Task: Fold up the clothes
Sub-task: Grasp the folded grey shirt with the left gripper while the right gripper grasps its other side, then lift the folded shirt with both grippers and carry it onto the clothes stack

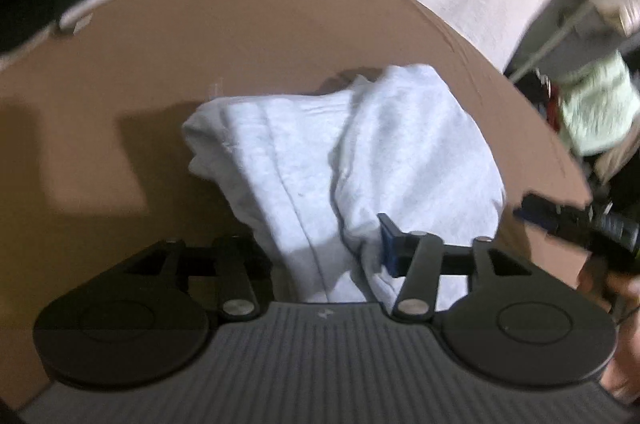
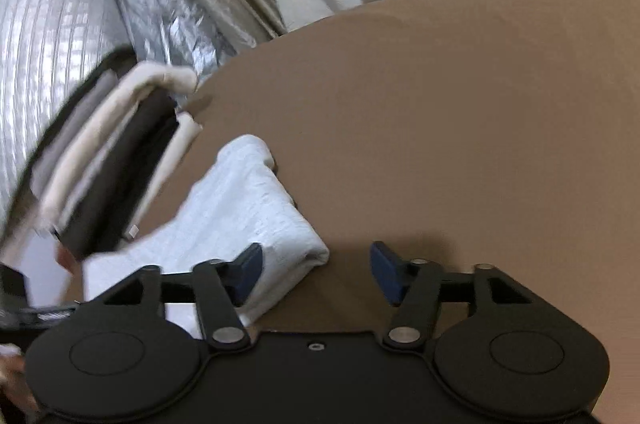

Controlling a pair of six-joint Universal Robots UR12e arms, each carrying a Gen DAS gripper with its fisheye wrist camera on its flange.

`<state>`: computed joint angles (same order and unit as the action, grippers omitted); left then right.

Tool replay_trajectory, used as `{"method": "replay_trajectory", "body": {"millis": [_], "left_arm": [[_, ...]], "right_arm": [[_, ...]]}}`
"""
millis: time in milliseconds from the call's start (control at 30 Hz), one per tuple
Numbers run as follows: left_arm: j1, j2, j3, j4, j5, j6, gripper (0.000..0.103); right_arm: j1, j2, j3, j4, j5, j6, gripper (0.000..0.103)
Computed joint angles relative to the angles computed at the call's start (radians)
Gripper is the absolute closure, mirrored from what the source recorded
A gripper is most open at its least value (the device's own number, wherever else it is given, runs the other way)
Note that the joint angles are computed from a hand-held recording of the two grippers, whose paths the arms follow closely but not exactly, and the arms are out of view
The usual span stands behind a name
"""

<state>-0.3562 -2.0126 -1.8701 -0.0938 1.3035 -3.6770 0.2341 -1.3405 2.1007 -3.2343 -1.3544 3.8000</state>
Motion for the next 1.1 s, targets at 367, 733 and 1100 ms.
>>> {"method": "replay_trajectory", "body": {"millis": [367, 733, 1100], "left_arm": [[0.016, -0.063, 0.022, 0.095, -0.067, -0.008, 0.03], [-0.079, -0.017, 0.03, 0.152, 0.217, 0.265, 0.069], [-0.081, 0.073, -0.06, 0.366, 0.349, 0.227, 0.069]], "right_arm": [[-0.014, 0.124, -0.076, -0.073, 0.18, 0.001, 0.009], [0.091, 0.066, -0.125, -0.014, -0.077, -0.35, 0.075], [0.169, 0.021, -0.166, -0.068, -0.196, -0.525, 0.076]]}}
